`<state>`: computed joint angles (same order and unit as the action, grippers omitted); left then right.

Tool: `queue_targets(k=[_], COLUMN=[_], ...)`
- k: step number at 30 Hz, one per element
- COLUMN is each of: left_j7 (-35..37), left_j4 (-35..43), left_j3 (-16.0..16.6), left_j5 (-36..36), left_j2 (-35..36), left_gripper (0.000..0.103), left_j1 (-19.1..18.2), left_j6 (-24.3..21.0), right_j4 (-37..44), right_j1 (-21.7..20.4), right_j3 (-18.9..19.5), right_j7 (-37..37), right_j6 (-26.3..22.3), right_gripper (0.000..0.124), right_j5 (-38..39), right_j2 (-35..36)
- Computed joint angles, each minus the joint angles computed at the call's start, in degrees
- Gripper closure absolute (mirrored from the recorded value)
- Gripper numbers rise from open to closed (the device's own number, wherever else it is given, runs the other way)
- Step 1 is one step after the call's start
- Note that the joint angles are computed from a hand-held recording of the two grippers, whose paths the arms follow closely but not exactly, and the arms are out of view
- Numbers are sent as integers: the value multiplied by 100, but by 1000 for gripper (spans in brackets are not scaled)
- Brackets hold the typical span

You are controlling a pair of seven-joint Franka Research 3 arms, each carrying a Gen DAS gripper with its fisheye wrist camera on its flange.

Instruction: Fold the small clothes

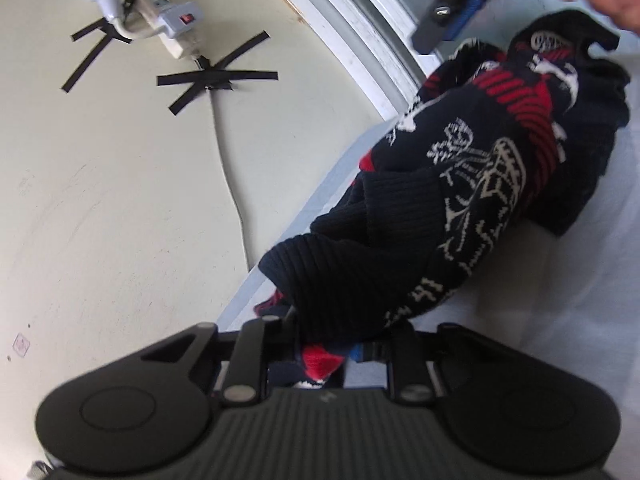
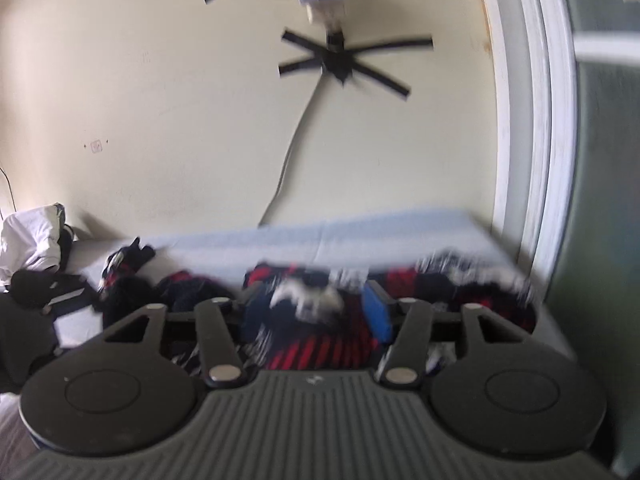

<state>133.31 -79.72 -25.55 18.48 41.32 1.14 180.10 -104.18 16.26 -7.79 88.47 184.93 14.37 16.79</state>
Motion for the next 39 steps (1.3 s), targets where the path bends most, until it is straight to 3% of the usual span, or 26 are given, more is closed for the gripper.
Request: queue_targets(k=[2, 4, 6, 8, 9, 11, 12, 14, 17, 18, 19, 20, 22, 23, 24, 25, 29, 31, 32, 34, 35, 39], left_j7=[-274, -806, -221, -269, -372, -632, -754, -938, -1263, -1331, -1435, -1579, -1767, -1823, -1822, -1802, -2027, -2266, -2406, -2745, -2925, -3587], left_j4=[-670, -1330, -2119, -2764, -3008, -3254, -3324, -3343, -3255, -3165, -3087, -3061, -2896, -2862, -2809, -2802, -2750, -2661, -2620, -2547, -2545, -2596], left_j3=[-444, -1380, -2381, -3293, -3687, -4220, -4312, -4158, -3765, -3703, -3504, -3155, -2758, -2818, -2923, -3031, -3091, -3223, -3264, -3247, -3222, -3935], left_j5=[334, 1028, 546, 635, 749, 895, 931, 1015, 1067, 1109, 1123, 1109, 1141, 1122, 1072, 997, 706, 594, 543, 473, 444, 671], left_j2=[-310, -512, -723, -846, -855, -831, -857, -984, -1120, -1065, -1090, -1207, -1221, -1160, -1077, -1032, -1120, -1142, -1176, -1319, -1424, -1643], left_gripper=[86, 86, 86, 86, 87, 91, 94, 94, 89, 84, 68, 63, 64, 69, 81, 84, 89, 90, 90, 93, 93, 93], left_j1=[541, 1542, 2542, 3543, 3989, 4560, 4673, 4563, 4187, 4086, 3883, 3583, 3183, 3211, 3268, 3343, 3417, 3555, 3611, 3664, 3697, 4566], left_j6=[361, 598, 877, 1010, 1001, 781, 717, 715, 767, 700, 698, 790, 697, 580, 475, 430, 566, 585, 620, 803, 991, 1720], right_j4=[428, 908, 1163, 1129, 1089, 1067, 1109, 1407, 2280, 2499, 2755, 3029, 3320, 3254, 2989, 2750, 1620, 1110, 880, 498, 338, 105], right_j1=[496, 409, -215, -943, -1146, -1077, -812, -284, -352, -250, -280, -366, -451, -451, -288, -209, 25, 345, 631, 1618, 2118, 4119], right_j3=[-798, -795, 7, 1001, 1294, 1281, 975, 311, 319, 173, 195, 291, 411, 441, 272, 197, -82, -461, -777, -1696, -2175, -3823], right_j7=[769, 728, -176, -1264, -1561, -1519, -1164, -451, -147, 123, 207, 227, 281, 244, 468, 538, 1116, 1547, 1732, 1286, 1351, 440], right_j6=[-345, -927, -1383, -1452, -1469, -1579, -1658, -1943, -2675, -2781, -2942, -3133, -3373, -3294, -2982, -2738, -1507, -804, -439, 270, 624, 1839], right_gripper=[56, 56, 56, 56, 56, 55, 50, 48, 38, 37, 38, 40, 85, 90, 102, 105, 108, 109, 109, 109, 109, 109], right_j5=[-849, -657, 405, 1296, 1429, 1021, 501, -273, -405, -611, -681, -659, -650, -603, -860, -996, -1237, -1453, -1512, -774, -780, 133], right_j2=[237, 468, 523, 472, 454, 476, 535, 784, 1336, 1496, 1655, 1824, 1991, 1944, 1789, 1632, 822, 402, 212, -83, -235, -500])
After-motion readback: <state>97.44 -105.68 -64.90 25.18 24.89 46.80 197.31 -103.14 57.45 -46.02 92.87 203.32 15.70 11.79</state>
